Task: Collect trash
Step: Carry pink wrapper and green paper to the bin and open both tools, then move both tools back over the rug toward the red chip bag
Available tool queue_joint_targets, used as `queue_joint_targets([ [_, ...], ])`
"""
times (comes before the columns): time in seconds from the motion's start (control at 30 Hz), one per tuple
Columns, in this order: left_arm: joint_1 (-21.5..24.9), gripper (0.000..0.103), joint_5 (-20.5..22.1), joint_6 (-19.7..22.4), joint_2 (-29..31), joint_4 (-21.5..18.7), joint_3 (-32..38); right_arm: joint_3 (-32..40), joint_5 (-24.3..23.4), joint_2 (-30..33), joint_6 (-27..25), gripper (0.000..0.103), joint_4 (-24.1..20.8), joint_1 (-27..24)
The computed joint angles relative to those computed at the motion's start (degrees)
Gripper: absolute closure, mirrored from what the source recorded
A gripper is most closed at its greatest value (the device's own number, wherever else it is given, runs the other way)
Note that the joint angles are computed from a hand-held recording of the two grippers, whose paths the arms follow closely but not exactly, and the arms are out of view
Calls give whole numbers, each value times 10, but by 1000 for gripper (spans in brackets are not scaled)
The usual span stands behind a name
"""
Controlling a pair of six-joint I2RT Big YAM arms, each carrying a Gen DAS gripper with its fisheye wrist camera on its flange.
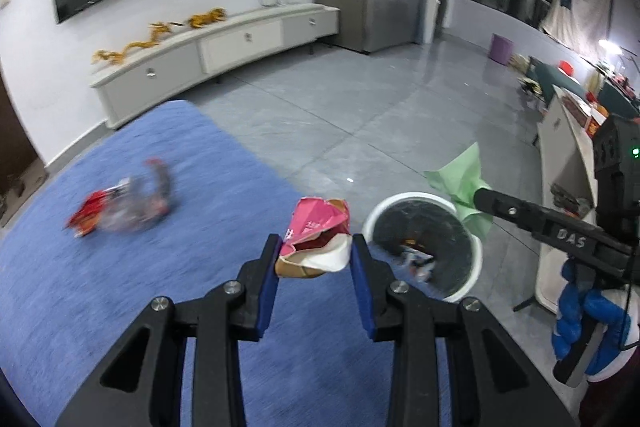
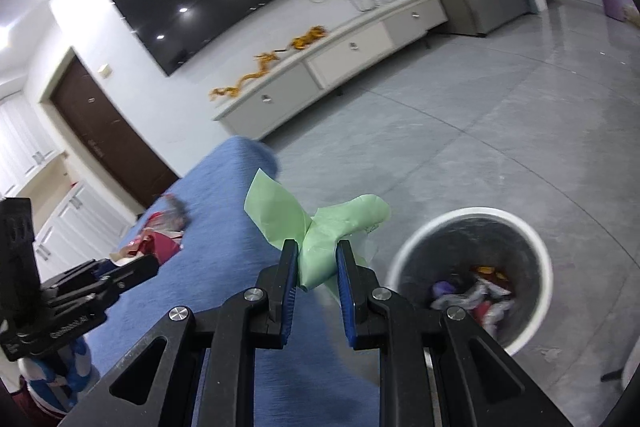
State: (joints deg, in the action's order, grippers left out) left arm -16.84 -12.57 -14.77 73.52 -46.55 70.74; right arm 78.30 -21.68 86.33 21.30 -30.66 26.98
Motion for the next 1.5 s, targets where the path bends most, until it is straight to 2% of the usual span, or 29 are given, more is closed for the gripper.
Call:
queue_joint_targets([
  [0.1, -7, 71, 27, 11, 56, -1, 45, 16, 13, 20, -10, 85, -25, -24],
  [0.17, -10, 71, 62, 6, 102, -8, 83, 28, 21, 37, -16, 85, -42, -38],
  [0.33, -23, 70, 106, -3, 193, -24, 168, 46, 30, 74, -15, 83, -67, -61],
  [0.53, -29, 70, 150, -32, 263, -35, 231, 47, 37, 104, -12, 82, -75, -72],
  [0.6, -26, 70, 162, -40, 280, -44, 248, 48, 41, 113, -11, 75, -82, -74],
  [0.67, -24, 64, 176, -52, 296, -52, 264, 47, 48, 120, -8, 59, -89, -77],
  [0.7, -23, 51, 179, -58, 301, -53, 268, 44, 50, 121, -5, 57, -87, -78],
  [0.73, -22, 44, 180, -63, 301, -51, 268, 41, 50, 121, -3, 56, -87, -80],
  [0.83, -23, 44, 180, -70, 298, -41, 263, 32, 50, 117, 4, 54, -86, -85],
  [1.0, -27, 44, 151, -71, 271, -26, 236, 29, 62, 107, 10, 53, -91, -83],
  [1.17, -36, 44, 101, -71, 216, 13, 186, 18, 90, 78, 3, 51, -89, -74],
  [1.27, -43, 44, 49, -68, 176, 38, 150, 12, 106, 58, 8, 49, -90, -71],
  [1.5, -49, 44, -80, -75, 74, 67, 68, 17, 111, 8, 36, 42, -71, -51],
])
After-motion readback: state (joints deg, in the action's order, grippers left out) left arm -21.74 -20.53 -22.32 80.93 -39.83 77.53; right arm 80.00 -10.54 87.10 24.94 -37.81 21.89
